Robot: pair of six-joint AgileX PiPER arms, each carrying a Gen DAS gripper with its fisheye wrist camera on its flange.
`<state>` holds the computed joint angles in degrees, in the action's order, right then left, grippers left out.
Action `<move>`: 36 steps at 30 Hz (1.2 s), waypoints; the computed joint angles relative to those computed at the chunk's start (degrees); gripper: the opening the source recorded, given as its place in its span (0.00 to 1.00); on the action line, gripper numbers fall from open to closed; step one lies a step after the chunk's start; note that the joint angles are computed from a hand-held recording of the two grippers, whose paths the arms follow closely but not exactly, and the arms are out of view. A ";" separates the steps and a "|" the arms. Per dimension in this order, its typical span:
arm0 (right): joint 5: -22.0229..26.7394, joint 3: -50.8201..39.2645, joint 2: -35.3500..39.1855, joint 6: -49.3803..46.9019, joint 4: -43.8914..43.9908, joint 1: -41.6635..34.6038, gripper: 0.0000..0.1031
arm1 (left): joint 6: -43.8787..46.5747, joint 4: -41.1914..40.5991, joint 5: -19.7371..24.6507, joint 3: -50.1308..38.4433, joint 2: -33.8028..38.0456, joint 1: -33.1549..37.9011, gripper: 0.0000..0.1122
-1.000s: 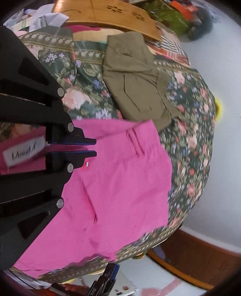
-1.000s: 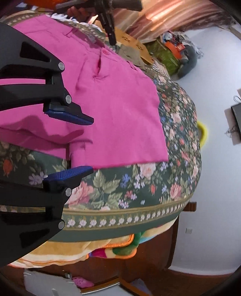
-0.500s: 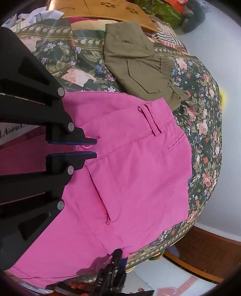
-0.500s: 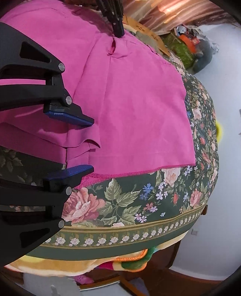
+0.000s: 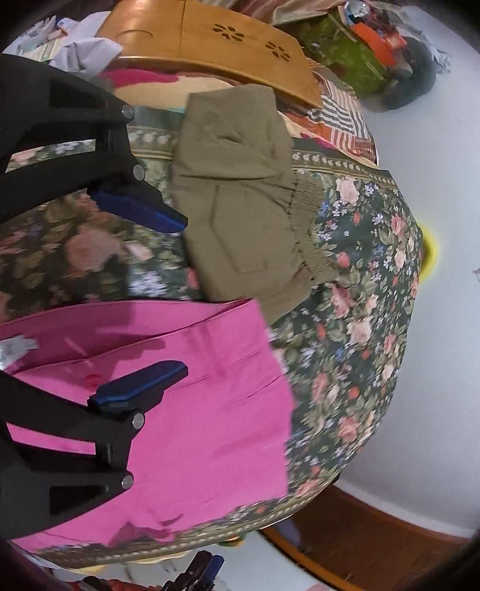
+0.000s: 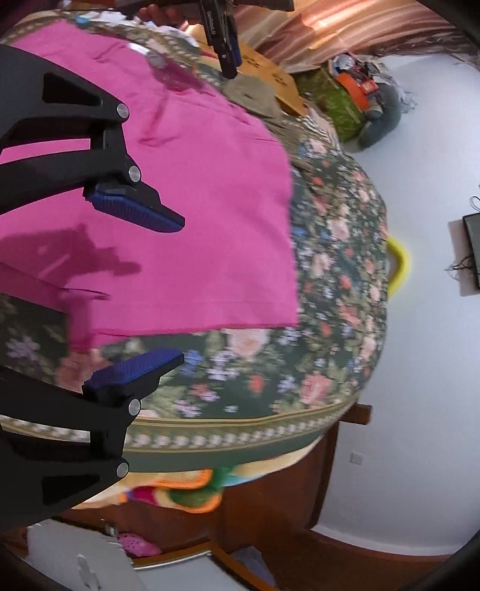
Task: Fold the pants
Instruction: 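Grasp the pants edges with both grippers and lift them off the bed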
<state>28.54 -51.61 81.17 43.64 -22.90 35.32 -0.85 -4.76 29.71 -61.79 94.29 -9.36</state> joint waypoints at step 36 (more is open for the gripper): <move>-4.73 -20.31 17.50 -0.29 -5.68 -7.25 0.03 | -0.61 2.59 -0.19 -16.51 9.22 -2.48 0.09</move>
<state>23.81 -71.92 98.67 43.36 -28.57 28.07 -1.47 -2.18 29.52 -78.30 103.51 -11.84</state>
